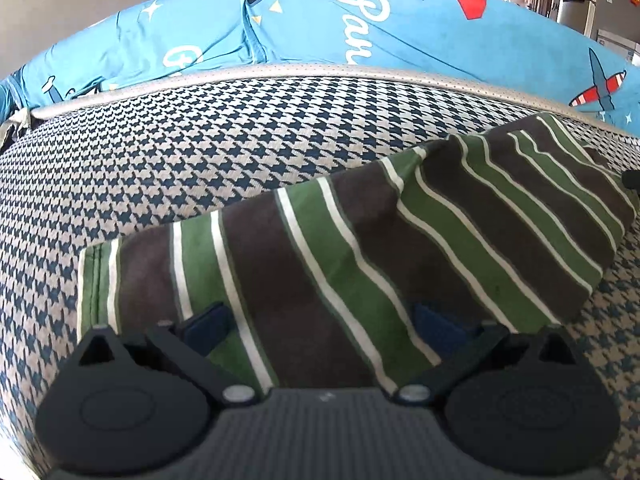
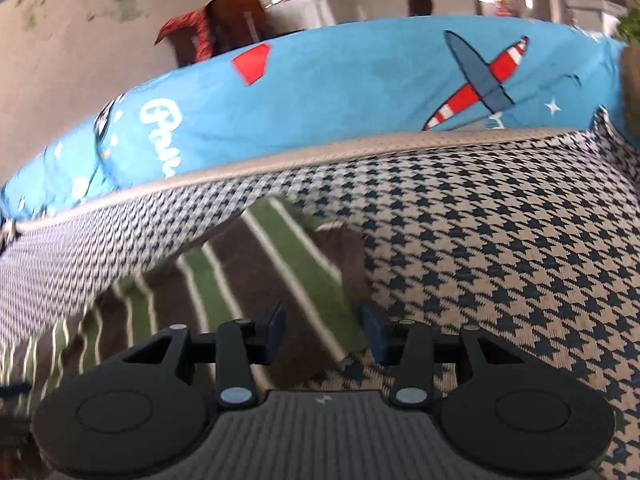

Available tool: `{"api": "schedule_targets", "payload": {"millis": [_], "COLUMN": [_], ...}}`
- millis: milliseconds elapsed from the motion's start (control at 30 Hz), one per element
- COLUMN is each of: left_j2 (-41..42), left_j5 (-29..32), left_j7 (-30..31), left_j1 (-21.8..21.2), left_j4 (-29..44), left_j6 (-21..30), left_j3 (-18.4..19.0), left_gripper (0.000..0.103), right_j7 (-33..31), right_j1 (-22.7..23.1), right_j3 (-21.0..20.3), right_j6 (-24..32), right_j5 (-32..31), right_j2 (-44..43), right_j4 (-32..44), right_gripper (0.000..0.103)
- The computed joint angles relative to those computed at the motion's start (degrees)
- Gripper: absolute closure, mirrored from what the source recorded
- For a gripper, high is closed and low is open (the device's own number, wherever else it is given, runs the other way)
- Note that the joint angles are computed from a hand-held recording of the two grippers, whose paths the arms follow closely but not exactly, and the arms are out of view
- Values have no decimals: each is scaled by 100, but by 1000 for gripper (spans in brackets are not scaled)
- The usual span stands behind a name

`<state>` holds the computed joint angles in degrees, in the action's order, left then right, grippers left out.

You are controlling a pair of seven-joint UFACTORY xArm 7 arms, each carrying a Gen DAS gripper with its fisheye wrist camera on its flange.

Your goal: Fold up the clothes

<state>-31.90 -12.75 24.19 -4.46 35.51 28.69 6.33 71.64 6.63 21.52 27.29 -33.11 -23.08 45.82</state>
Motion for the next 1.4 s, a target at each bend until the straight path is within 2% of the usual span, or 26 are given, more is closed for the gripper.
{"api": "schedule_targets", "payload": {"millis": [233,533,600,667,867,1167,1400], "left_j2": [-2,24,32,40,65,182,262], "left_j5": [-79,-50,-49,-52,-83,-486,-576], "left_j7": [101,9,11,21,63,67,-146], "left_j1": [-34,1,-5,-10,-22,-82,79], "left_j4": [-19,-15,-12,-8,29,211,270], "left_j6": [-42,-76,-80,-81,-43,68,-40], "left_j3": [52,-4,4,16,54,236,182], "left_gripper": [0,0,0,0,0,0,0], "right_j7": [526,864,879,944,967,1142,926], "right_j1": [-196,-216,-159,-90,111,267,583], "right_j3": [-132,-208,-249,-297,-452,-252,11], "right_j6": [-260,-510,-503,-425,-364,-423,-484], "right_j5": [-65,-837,-996,-1149,-1354,-1918,-2303], "right_j2": [391,856,970,1039,1085,881,1086], "right_j4": [122,353,442,509,584,804,1172], "right_gripper": [60,60,65,77,89,94,95]}}
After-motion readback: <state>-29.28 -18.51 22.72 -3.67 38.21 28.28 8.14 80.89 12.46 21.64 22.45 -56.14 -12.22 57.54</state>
